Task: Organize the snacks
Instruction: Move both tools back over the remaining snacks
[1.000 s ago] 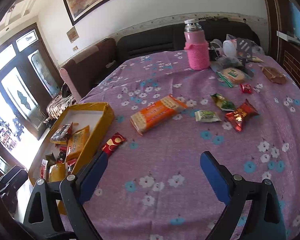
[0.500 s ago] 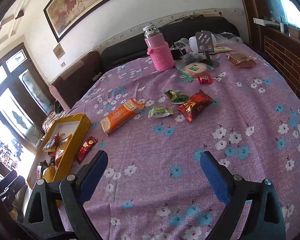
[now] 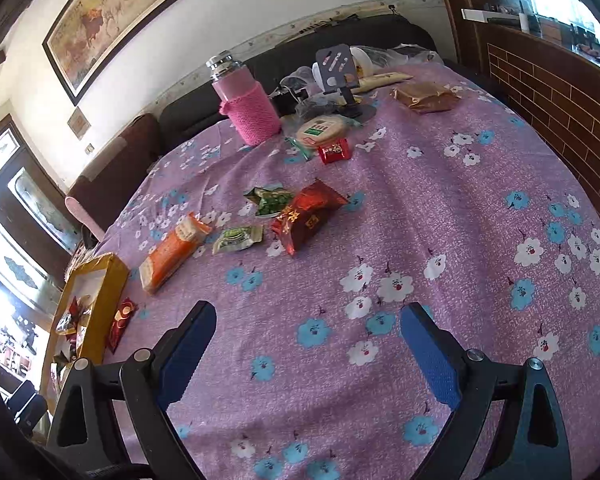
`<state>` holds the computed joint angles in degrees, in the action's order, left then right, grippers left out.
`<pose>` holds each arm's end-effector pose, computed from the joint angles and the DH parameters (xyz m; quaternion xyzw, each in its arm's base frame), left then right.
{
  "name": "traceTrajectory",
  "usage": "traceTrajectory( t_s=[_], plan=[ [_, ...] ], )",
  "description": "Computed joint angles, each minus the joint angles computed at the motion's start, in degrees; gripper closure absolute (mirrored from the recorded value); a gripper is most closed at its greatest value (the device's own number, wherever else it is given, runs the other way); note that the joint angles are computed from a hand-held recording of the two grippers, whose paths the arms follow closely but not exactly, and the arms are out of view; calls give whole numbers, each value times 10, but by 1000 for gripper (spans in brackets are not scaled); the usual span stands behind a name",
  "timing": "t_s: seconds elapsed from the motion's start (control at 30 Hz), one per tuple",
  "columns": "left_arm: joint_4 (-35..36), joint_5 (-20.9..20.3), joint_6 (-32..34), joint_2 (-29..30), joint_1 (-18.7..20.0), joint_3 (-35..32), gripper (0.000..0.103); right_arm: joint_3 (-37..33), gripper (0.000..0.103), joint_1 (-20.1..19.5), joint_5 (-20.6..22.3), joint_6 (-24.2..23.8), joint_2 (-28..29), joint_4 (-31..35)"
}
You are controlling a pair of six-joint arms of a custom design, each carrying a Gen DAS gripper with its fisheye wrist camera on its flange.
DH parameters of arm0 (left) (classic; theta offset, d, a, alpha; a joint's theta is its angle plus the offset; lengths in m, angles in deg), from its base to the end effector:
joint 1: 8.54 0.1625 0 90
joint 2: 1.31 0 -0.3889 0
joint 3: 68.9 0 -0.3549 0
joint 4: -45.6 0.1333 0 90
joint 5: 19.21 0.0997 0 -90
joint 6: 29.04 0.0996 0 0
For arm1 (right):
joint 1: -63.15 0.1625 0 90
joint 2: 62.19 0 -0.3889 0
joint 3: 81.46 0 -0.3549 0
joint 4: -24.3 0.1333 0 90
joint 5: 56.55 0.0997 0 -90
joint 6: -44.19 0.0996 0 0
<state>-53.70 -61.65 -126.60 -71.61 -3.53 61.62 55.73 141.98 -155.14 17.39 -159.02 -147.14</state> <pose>-0.2988 -0.2338 0.1008 0.0818 0.8402 -0.3727 0.3852 0.0457 -0.3801 0.3101 0.1009 -0.9287 0.3080 0.1801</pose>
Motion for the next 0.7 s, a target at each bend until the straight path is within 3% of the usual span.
traceTrajectory(
  t_s=[0.1,0.23,0.4,0.7],
  plan=[
    [-38,0,21,0,12,10,25,-22,9,1,-5,12,32,1],
    [-106,2,61,-6,27,29,25,-58,20,9,3,41,79,20],
    [-147,8,90,-12,51,42,25,-89,20,44,12,46,142,14],
    [-337,-1,251,-19,104,75,25,-160,20,110,-84,22,292,-61]
  ],
)
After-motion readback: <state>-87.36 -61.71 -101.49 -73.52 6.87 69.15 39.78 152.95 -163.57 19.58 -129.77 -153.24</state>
